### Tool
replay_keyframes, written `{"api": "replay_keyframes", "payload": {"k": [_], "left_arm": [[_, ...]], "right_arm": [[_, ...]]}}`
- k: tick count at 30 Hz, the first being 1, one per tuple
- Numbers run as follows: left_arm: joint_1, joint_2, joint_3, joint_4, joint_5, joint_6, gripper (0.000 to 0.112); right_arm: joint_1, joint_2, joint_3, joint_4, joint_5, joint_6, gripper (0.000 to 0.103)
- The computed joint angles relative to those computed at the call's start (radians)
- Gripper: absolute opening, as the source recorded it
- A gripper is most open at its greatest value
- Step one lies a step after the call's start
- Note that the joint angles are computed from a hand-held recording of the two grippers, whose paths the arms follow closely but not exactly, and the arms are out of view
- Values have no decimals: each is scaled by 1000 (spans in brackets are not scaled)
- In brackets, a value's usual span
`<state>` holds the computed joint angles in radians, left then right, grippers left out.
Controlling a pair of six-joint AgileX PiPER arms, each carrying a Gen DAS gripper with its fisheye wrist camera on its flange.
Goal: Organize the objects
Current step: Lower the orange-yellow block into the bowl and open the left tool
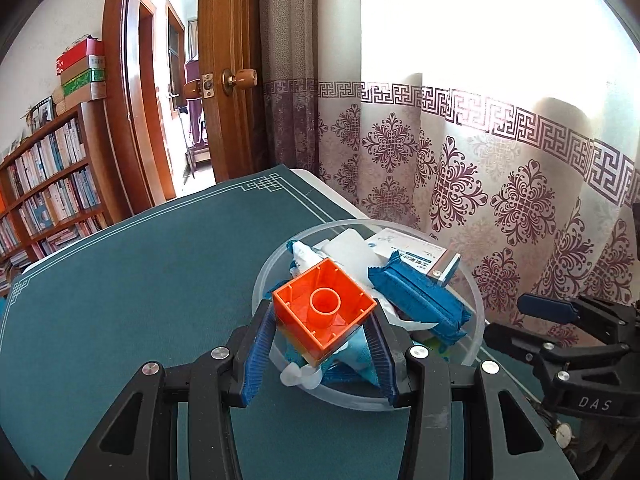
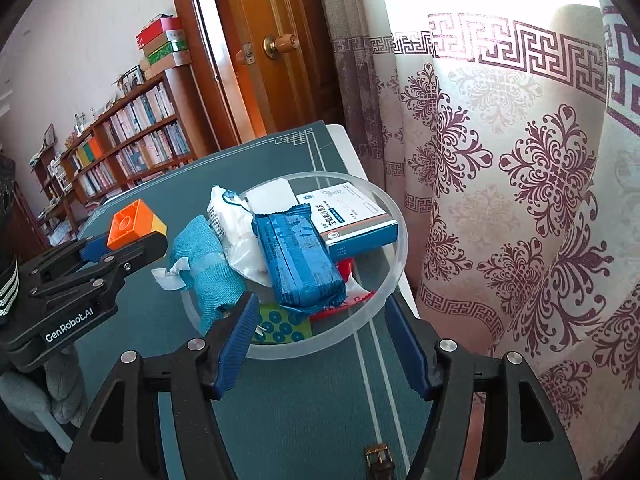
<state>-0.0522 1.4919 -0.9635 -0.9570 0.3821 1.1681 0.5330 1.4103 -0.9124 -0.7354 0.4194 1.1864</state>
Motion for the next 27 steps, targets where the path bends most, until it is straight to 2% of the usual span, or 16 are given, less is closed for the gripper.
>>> {"api": "replay_keyframes", "payload": {"k": [6,14,20,24,25,26,27], "left_arm": [[-32,88,-76,19,39,-64,48],[-56,155,-143,21,48,-85,48],[-89,208,-198,74,40,-144,48],[-101,217,-203,44,32,-107,48],[-101,221,-210,44,40,-107,56],[-96,226,-219,38,59,-103,69],[-91,223,-218,17,66,-87,72]], "right_arm": [[-30,-39,39,17,-37,-6,67],[-51,-47,58,37,-77,-24,67],[-40,-51,58,24,-79,-8,67],[-33,-50,57,32,-77,-16,67],[-33,-48,55,41,-76,-24,67],[-33,-46,53,57,-76,-39,67],[-32,-44,52,65,-75,-45,67]]}}
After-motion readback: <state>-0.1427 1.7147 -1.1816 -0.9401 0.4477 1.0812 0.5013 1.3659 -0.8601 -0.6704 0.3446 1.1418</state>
